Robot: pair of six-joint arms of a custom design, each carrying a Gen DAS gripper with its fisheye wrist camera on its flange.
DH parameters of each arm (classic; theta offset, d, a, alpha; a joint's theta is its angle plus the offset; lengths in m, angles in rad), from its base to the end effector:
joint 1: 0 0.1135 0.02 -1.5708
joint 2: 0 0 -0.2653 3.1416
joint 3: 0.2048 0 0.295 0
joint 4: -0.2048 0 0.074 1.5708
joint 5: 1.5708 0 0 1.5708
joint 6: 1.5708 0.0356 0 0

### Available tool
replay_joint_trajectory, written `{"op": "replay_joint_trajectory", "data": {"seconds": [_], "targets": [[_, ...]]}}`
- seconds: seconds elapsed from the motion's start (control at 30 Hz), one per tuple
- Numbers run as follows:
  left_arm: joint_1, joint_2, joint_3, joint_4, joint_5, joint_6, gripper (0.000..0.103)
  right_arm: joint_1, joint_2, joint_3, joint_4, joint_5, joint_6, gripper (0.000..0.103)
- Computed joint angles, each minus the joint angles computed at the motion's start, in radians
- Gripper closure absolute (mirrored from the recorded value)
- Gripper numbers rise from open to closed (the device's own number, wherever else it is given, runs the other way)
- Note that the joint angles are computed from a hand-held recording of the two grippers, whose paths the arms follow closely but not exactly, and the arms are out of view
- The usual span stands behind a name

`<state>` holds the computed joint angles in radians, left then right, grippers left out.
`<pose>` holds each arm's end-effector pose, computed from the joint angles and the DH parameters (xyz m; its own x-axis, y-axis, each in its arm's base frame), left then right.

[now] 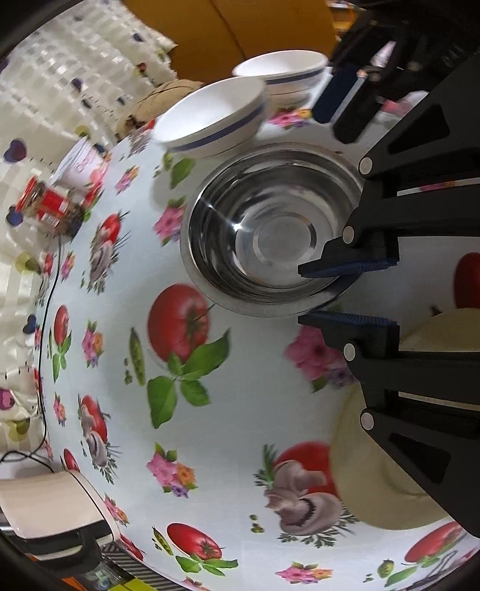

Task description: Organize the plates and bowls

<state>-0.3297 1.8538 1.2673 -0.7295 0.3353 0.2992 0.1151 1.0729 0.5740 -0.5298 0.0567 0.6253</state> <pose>0.3699 -0.1390 0.1542 -0.7617 0.5548 -0.3347 0.6370 0.7357 -0.2300 0.2308 0.0247 0.1672 -0.7401 0.5027 -0.4467 0.4287 0.8644 0.2626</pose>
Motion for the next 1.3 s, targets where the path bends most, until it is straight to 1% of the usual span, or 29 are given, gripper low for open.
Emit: {"op": "replay_joint_trajectory", "data": {"seconds": [0.3,0.7,0.9,1.3], "targets": [[-0.017,-0.118,-0.139,-0.022,0.027,0.070,0.084,0.027,-0.142,-0.059,-0.114,0.052,0.015,0.065],[-0.038,-0.204,-0.246,-0.037,0.064,0.089,0.084,0.079,-0.279,-0.114,-0.224,0.092,0.053,0.065],[-0.045,-0.231,-0.274,-0.027,0.072,0.102,0.084,0.092,-0.313,-0.122,-0.255,0.106,0.064,0.065],[-0.021,-0.276,-0.308,0.013,0.088,0.105,0.083,0.119,-0.320,-0.106,-0.282,0.132,0.062,0.065]]}}
